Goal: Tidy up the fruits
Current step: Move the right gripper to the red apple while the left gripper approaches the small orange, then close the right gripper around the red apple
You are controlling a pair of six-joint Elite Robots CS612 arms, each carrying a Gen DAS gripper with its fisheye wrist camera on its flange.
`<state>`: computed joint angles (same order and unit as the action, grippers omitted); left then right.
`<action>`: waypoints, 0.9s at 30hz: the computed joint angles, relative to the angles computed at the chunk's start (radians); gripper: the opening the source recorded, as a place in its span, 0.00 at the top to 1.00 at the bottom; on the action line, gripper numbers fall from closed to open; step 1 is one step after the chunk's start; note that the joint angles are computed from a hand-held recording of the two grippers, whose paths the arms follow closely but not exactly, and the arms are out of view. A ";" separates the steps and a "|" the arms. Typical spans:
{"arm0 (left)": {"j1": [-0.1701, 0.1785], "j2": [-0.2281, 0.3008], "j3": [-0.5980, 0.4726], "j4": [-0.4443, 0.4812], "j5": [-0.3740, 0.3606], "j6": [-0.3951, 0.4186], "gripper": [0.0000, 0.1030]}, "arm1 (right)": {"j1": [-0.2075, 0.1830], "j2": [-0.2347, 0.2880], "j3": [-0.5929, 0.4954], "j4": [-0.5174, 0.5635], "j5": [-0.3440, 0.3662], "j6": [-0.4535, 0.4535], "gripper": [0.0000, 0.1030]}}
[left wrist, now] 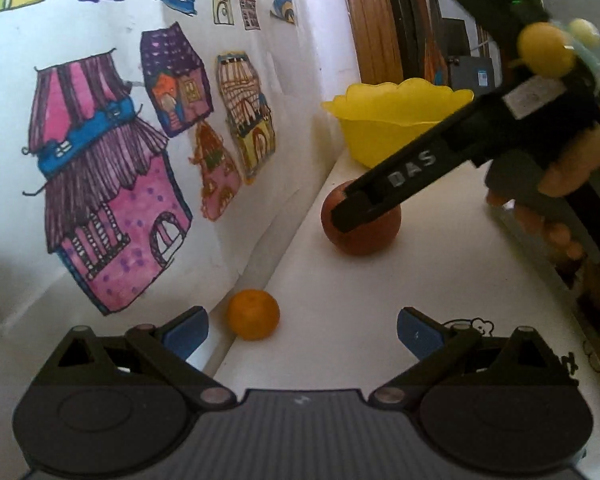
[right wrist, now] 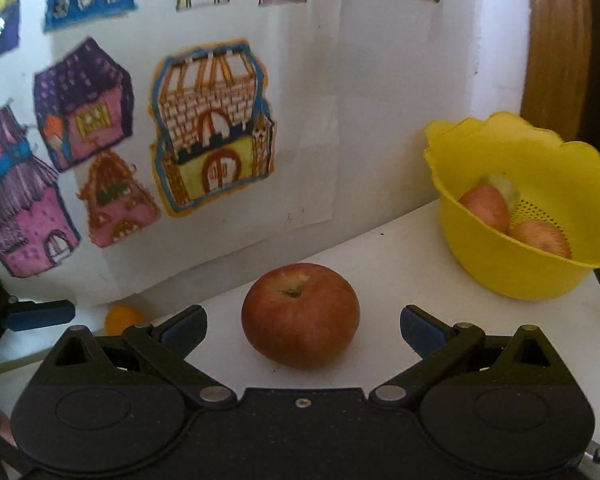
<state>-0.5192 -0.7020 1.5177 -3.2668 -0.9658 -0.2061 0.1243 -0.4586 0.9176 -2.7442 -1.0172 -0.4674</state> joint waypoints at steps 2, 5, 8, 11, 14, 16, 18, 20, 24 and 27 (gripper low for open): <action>-0.002 0.002 -0.007 0.020 0.010 -0.007 0.01 | 0.005 0.017 -0.030 0.021 0.004 -0.011 0.01; -0.003 0.005 -0.018 0.059 0.011 -0.005 0.01 | 0.016 0.039 -0.062 0.039 -0.015 -0.063 0.01; 0.002 0.008 -0.030 0.091 -0.004 -0.007 0.02 | 0.026 0.062 -0.097 0.056 -0.030 -0.089 0.01; 0.003 0.008 -0.032 0.098 -0.012 -0.007 0.02 | 0.030 0.084 -0.132 0.093 -0.031 -0.090 0.01; 0.007 0.014 -0.046 0.116 -0.018 -0.018 0.06 | 0.031 0.101 -0.161 0.136 -0.027 -0.092 0.08; 0.010 0.016 -0.053 0.128 -0.019 -0.032 0.09 | 0.033 0.111 -0.174 0.147 -0.037 -0.086 0.16; 0.010 0.010 -0.045 0.138 -0.015 -0.050 0.13 | 0.035 0.119 -0.179 0.118 -0.064 -0.081 0.25; 0.009 0.006 -0.039 0.147 -0.008 -0.079 0.16 | 0.033 0.120 -0.179 0.119 -0.059 -0.078 0.26; 0.005 -0.002 -0.027 0.169 0.025 -0.162 0.31 | 0.026 0.102 -0.156 0.153 -0.038 -0.117 0.26; 0.006 -0.008 -0.023 0.200 0.043 -0.252 0.41 | 0.018 0.087 -0.147 0.198 -0.030 -0.140 0.26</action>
